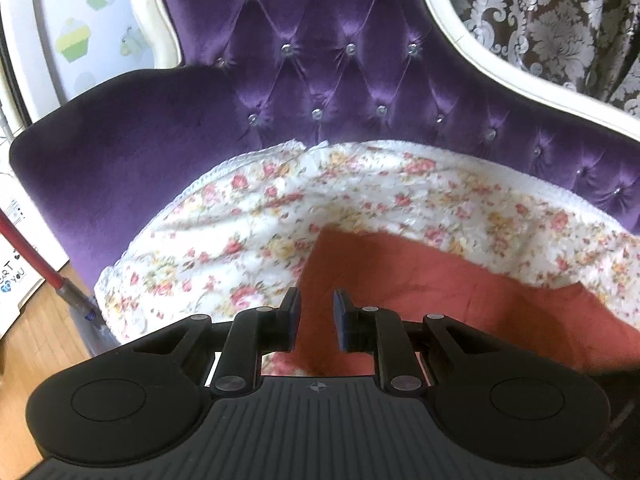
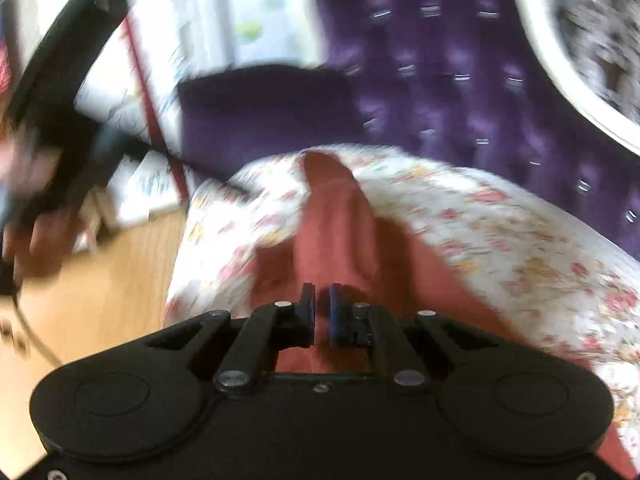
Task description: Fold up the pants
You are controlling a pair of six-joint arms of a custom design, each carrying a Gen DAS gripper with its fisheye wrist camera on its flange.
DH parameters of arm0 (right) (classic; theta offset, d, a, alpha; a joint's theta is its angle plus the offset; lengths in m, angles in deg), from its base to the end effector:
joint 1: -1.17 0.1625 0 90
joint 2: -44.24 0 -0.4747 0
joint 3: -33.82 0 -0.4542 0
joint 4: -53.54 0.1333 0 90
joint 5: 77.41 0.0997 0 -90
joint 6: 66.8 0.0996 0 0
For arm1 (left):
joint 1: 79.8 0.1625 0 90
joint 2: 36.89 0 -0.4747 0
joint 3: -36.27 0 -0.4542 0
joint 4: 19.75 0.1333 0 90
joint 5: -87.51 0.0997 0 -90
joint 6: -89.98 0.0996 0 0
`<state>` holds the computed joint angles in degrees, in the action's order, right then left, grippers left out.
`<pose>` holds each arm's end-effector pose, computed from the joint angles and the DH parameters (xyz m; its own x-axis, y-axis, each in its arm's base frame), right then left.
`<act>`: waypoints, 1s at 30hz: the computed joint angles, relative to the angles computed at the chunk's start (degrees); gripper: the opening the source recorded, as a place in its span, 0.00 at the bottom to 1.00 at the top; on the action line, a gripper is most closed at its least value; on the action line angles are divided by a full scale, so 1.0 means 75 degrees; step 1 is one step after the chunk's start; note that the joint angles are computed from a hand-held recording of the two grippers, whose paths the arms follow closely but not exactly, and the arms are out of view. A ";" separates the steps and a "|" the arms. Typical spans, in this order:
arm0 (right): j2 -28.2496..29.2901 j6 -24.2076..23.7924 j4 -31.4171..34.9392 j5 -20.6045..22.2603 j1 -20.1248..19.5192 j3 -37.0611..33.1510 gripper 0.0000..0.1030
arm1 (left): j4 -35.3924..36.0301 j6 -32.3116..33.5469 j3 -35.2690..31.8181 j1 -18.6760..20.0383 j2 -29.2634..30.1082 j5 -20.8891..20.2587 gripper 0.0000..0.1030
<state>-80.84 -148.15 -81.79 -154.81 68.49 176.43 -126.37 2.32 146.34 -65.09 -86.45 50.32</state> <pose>0.0297 -0.3309 0.3747 -0.4785 -0.7644 0.4321 -0.8777 0.4020 -0.2609 -0.4892 -0.3483 0.0159 -0.6809 -0.1532 -0.7161 0.4088 0.7318 -0.5453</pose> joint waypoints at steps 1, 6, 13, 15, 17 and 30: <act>-0.0073 -0.0255 -0.0133 -0.0204 0.0021 0.0263 0.11 | -0.0089 0.0073 -0.0008 0.0014 0.0026 0.0020 0.18; -0.0073 -0.0702 -0.0584 -0.0762 -0.0011 0.0915 0.10 | -0.0628 0.0705 -0.0121 0.0216 0.0323 -0.0067 0.18; -0.0783 -0.0116 0.1387 0.0027 -0.0904 0.0032 0.21 | -0.1556 0.1596 -0.0134 0.0385 0.0796 -0.0506 0.18; -0.0855 0.0098 0.1907 0.0453 -0.1386 -0.0460 0.21 | -0.1797 0.1830 -0.0140 0.0418 0.0937 -0.0651 0.18; -0.0804 0.0394 0.1995 0.0872 -0.1840 -0.0883 0.31 | -0.1961 0.1997 -0.0139 0.0434 0.1052 -0.0788 0.18; 0.1369 0.0904 -0.0979 -0.0158 -0.1470 -0.2007 0.36 | -0.1866 0.2430 0.0016 0.0443 0.1159 -0.1077 0.19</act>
<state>-70.57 -141.37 -89.14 -156.00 57.47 161.38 -140.37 20.54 146.45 -61.77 -77.76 42.24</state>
